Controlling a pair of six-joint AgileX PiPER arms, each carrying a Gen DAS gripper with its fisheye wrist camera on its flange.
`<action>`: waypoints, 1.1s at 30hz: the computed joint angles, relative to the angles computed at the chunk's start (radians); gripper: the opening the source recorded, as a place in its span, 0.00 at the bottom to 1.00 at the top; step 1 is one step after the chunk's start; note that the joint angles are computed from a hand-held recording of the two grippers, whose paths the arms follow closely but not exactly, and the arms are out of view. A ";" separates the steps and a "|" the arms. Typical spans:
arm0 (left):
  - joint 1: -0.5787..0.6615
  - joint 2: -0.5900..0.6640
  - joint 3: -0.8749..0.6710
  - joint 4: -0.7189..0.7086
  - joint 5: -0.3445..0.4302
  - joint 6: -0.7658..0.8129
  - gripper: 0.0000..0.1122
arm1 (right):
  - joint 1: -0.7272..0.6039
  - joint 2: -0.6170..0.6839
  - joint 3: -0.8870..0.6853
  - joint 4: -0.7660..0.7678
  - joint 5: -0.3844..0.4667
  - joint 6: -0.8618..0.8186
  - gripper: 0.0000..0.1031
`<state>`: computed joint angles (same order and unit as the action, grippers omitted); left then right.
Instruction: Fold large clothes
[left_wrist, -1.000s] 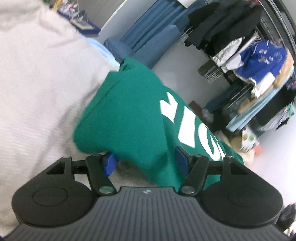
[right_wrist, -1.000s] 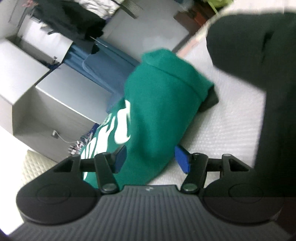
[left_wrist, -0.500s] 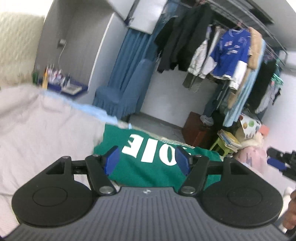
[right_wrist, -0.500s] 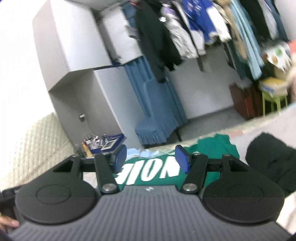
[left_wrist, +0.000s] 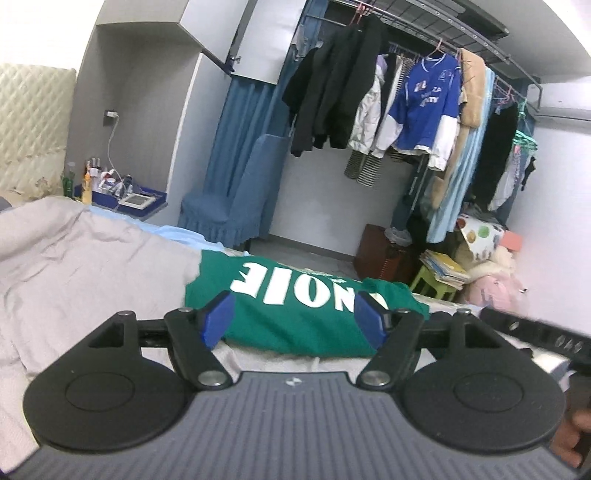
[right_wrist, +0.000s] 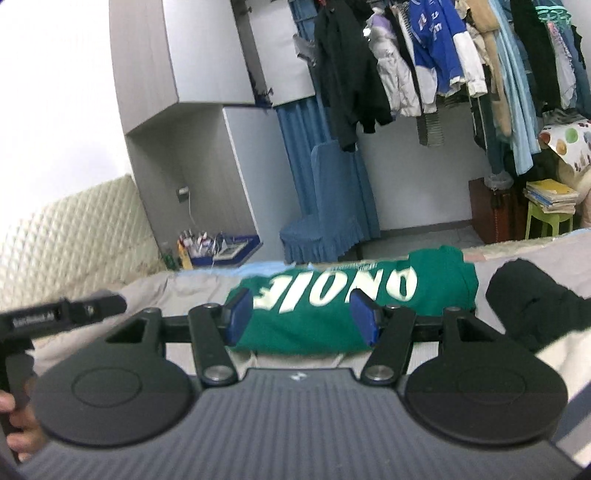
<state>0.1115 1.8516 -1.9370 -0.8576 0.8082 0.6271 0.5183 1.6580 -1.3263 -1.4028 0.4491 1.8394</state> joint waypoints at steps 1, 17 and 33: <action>0.002 -0.021 0.036 -0.020 -0.004 0.027 0.68 | 0.006 -0.002 0.009 0.008 -0.001 -0.003 0.60; -0.060 -0.082 0.208 0.029 -0.100 0.152 0.77 | 0.047 0.048 0.025 0.111 0.049 -0.096 0.60; -0.089 -0.067 0.198 0.132 -0.143 0.103 0.91 | 0.048 0.079 -0.014 0.168 0.074 -0.159 0.63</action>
